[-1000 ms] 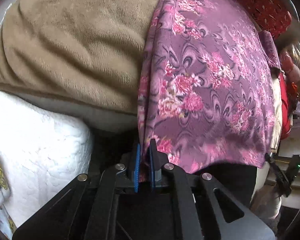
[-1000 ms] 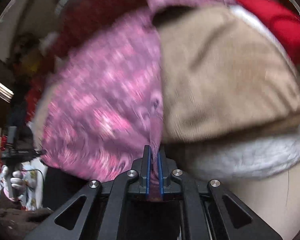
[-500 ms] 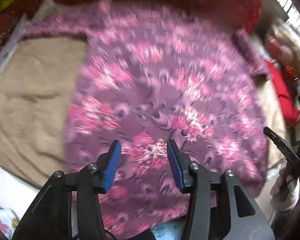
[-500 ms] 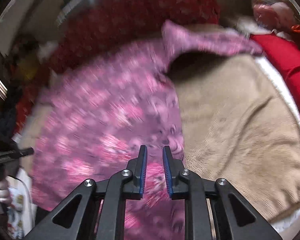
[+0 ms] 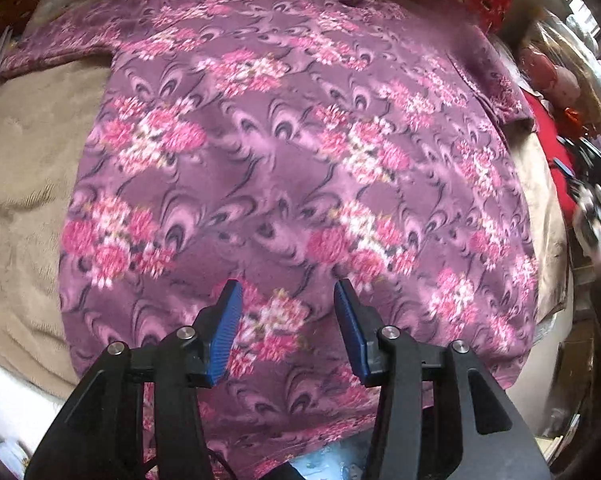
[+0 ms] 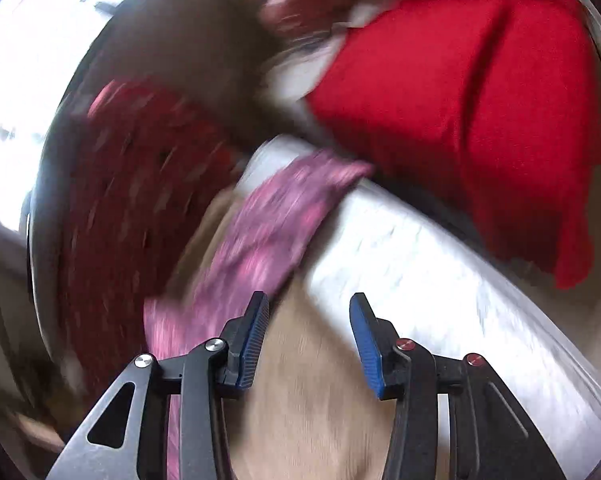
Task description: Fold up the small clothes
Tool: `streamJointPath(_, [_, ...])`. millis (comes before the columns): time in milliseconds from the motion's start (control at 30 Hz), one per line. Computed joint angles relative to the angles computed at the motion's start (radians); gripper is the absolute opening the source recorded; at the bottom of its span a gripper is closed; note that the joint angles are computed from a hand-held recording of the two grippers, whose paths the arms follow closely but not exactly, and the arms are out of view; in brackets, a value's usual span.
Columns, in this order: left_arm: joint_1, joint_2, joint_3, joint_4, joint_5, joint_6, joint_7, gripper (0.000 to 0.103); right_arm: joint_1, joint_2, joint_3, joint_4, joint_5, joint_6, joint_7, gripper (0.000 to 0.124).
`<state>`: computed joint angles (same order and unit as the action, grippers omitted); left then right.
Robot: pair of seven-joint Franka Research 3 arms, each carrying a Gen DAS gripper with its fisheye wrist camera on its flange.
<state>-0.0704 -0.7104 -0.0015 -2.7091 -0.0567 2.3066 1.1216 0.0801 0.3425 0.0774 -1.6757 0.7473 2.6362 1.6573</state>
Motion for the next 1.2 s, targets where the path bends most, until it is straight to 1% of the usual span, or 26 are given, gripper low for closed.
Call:
streamJointPath(67, [-0.001, 0.042, 0.013, 0.035, -0.005, 0.013, 0.018, 0.046, -0.018, 0.106, 0.010, 0.113, 0.045, -0.009, 0.030, 0.047])
streamJointPath(133, [-0.004, 0.136, 0.014, 0.099, -0.018, 0.051, 0.027, 0.046, -0.005, 0.190, 0.002, 0.207, 0.010, -0.010, 0.096, 0.047])
streamJointPath(167, [-0.004, 0.174, 0.022, 0.131, -0.028, 0.066, 0.042, 0.046, -0.004, 0.243, 0.009, 0.267, -0.002, -0.002, 0.119, 0.048])
streamJointPath(233, [0.001, 0.228, 0.025, 0.175, -0.045, 0.094, 0.060, 0.046, -0.003, 0.290, 0.020, 0.314, -0.015, 0.046, 0.134, 0.051])
streamJointPath(267, [0.004, 0.264, 0.028, 0.205, -0.057, 0.110, 0.071, 0.046, 0.009, 0.314, 0.011, 0.346, -0.045, 0.057, 0.156, 0.053])
streamJointPath(300, [0.007, 0.304, 0.031, 0.238, -0.068, 0.126, 0.084, 0.046, 0.022, 0.329, -0.007, 0.374, -0.088, 0.048, 0.190, 0.053])
streamJointPath(333, [0.014, 0.325, 0.018, 0.246, -0.070, 0.148, 0.079, 0.046, 0.051, 0.347, -0.045, 0.411, -0.162, 0.027, 0.237, 0.048])
streamJointPath(367, [0.024, 0.360, 0.012, 0.278, -0.064, 0.162, 0.080, 0.046, 0.067, 0.350, -0.064, 0.429, -0.221, 0.000, 0.261, 0.018])
streamJointPath(400, [0.037, 0.383, 0.004, 0.297, -0.051, 0.180, 0.078, 0.046, 0.054, 0.358, -0.051, 0.453, -0.247, -0.029, 0.238, 0.008])
streamJointPath(433, [0.050, 0.400, -0.006, 0.311, -0.033, 0.196, 0.070, 0.046, 0.047, 0.345, -0.047, 0.444, -0.270, -0.026, 0.221, 0.008])
streamJointPath(500, [0.070, 0.444, -0.011, 0.352, -0.014, 0.222, 0.067, 0.046, 0.037, 0.291, -0.044, 0.365, -0.284, 0.043, 0.191, 0.008])
streamJointPath(600, [0.095, 0.494, -0.015, 0.384, -0.005, 0.245, 0.051, 0.046, 0.069, 0.221, -0.120, 0.264, -0.358, 0.145, 0.274, 0.008])
streamJointPath(633, [0.101, 0.512, -0.014, 0.393, -0.010, 0.249, 0.050, 0.046, 0.084, 0.199, -0.156, 0.232, -0.392, 0.159, 0.322, 0.008])
streamJointPath(667, [0.103, 0.526, -0.010, 0.398, -0.027, 0.251, 0.058, 0.046, 0.088, 0.191, -0.175, 0.222, -0.422, 0.148, 0.354, 0.008])
streamJointPath(733, [0.107, 0.559, -0.002, 0.409, -0.081, 0.245, 0.078, 0.046, 0.091, 0.185, -0.195, 0.222, -0.479, 0.100, 0.397, 0.008])
streamJointPath(767, [0.112, 0.571, -0.004, 0.412, -0.093, 0.246, 0.082, 0.046, 0.088, 0.179, -0.189, 0.219, -0.497, 0.088, 0.402, 0.008])
streamJointPath(833, [0.122, 0.577, -0.014, 0.407, -0.095, 0.268, 0.081, 0.047, 0.087, 0.161, -0.170, 0.195, -0.517, 0.116, 0.403, 0.008])
streamJointPath(867, [0.122, 0.575, -0.015, 0.404, -0.105, 0.277, 0.093, 0.050, 0.068, 0.151, -0.129, 0.186, -0.491, 0.140, 0.367, 0.008])
streamJointPath(933, [0.122, 0.571, -0.017, 0.399, -0.126, 0.282, 0.108, 0.051, 0.050, 0.151, -0.072, 0.202, -0.454, 0.141, 0.301, 0.008])
streamJointPath(1000, [0.118, 0.565, -0.013, 0.393, -0.163, 0.284, 0.136, 0.051, 0.034, 0.150, 0.008, 0.222, -0.393, 0.138, 0.189, 0.008])
streamJointPath(1100, [0.111, 0.537, 0.000, 0.367, -0.237, 0.288, 0.182, 0.051, 0.062, 0.162, 0.060, 0.263, -0.343, 0.097, 0.083, 0.008])
streamJointPath(1200, [0.102, 0.507, 0.020, 0.342, -0.312, 0.284, 0.235, 0.051, 0.117, 0.177, 0.083, 0.299, -0.315, 0.050, 0.018, 0.008])
